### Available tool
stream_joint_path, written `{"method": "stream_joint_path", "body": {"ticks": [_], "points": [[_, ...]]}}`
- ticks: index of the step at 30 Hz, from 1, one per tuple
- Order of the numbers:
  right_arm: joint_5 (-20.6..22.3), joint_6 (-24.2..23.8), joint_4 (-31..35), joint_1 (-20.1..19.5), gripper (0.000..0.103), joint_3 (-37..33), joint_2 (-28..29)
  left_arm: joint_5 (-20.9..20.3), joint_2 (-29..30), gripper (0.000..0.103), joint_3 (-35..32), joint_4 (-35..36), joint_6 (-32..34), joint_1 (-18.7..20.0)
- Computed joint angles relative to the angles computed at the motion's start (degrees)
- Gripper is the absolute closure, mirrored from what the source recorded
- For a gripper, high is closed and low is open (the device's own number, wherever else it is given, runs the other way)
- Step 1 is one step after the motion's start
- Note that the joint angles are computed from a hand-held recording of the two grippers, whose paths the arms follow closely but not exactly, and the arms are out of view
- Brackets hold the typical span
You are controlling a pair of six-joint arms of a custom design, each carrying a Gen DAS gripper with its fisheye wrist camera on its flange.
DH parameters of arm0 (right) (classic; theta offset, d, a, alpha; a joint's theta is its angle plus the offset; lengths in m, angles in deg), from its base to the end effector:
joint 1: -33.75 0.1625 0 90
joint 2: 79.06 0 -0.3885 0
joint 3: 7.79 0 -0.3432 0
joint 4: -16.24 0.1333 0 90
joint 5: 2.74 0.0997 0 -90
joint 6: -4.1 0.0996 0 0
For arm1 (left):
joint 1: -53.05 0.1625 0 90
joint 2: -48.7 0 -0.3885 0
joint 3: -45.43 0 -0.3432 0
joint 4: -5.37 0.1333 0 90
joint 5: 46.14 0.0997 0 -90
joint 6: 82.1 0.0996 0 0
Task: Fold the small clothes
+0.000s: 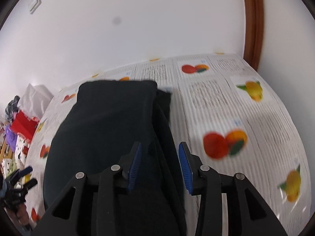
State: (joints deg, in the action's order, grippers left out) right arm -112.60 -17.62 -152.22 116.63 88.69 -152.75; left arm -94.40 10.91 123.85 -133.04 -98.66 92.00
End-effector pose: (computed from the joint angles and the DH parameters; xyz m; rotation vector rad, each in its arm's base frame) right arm 0.0294 -0.5671 0.4319 0.0834 -2.3653 1.1025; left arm -0.4005 -0.5804 0.1169 0.6861 2.4310 -0.6783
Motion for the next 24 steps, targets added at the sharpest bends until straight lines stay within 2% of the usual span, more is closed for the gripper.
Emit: {"method": "stream_joint_path", "body": {"ticks": [4, 8, 9, 10, 11, 12, 14, 16, 18, 19, 21, 23, 24], "points": [[5.5, 0.5, -1.0, -2.5, 0.064, 5.3, -3.7, -3.6, -0.3, 0.028, 1.4, -0.6, -0.9, -0.6], [12.0, 1.7, -1.5, -3.9, 0.064, 6.1, -3.7, -7.4, -0.7, 0.028, 3.7, -2.7, -1.2, -1.3], [11.7, 2.3, -0.7, -3.7, 0.070, 5.3, -2.8, -7.6, -0.6, 0.028, 3.9, -2.2, -1.7, -1.5], [11.0, 2.5, -0.1, -3.5, 0.080, 4.4, -1.8, -7.3, -0.5, 0.028, 3.9, -1.4, -2.1, -1.8], [10.5, 1.9, 0.2, -3.2, 0.100, 3.8, -1.1, -6.9, -0.3, 0.028, 4.0, -0.6, -2.5, -2.2], [10.9, 1.0, -1.4, -3.2, 0.101, 4.1, -0.8, -6.5, -0.3, 0.028, 4.1, 0.1, -2.7, -2.5], [14.2, 0.9, -8.1, -4.3, 0.101, 6.7, -2.1, -6.1, -0.6, 0.028, 4.8, 0.9, -2.9, -3.0], [17.7, 2.9, -8.0, -5.8, 0.101, 7.8, -3.5, -6.0, -0.9, 0.028, 5.2, 1.4, -2.8, -3.3], [16.0, 3.8, -6.2, -5.5, 0.100, 8.0, -3.9, -6.2, -0.9, 0.028, 5.3, 2.1, -2.6, -3.6], [12.3, 3.0, -8.3, -4.6, 0.100, 9.0, -4.1, -6.1, -0.7, 0.028, 5.2, 2.2, -2.4, -3.8], [7.0, -0.3, -14.2, -3.4, 0.096, 12.1, -5.0, -5.5, 0.0, 0.028, 4.7, 2.7, -2.0, -4.0], [4.6, -3.4, -16.6, -3.3, 0.094, 15.8, -7.6, -4.1, 0.8, 0.028, 4.3, 3.1, -1.7, -4.5], [4.3, -4.3, -16.1, -3.7, 0.088, 17.0, -8.9, -3.4, 1.2, 0.028, 4.3, 2.8, -1.3, -4.7]]}}
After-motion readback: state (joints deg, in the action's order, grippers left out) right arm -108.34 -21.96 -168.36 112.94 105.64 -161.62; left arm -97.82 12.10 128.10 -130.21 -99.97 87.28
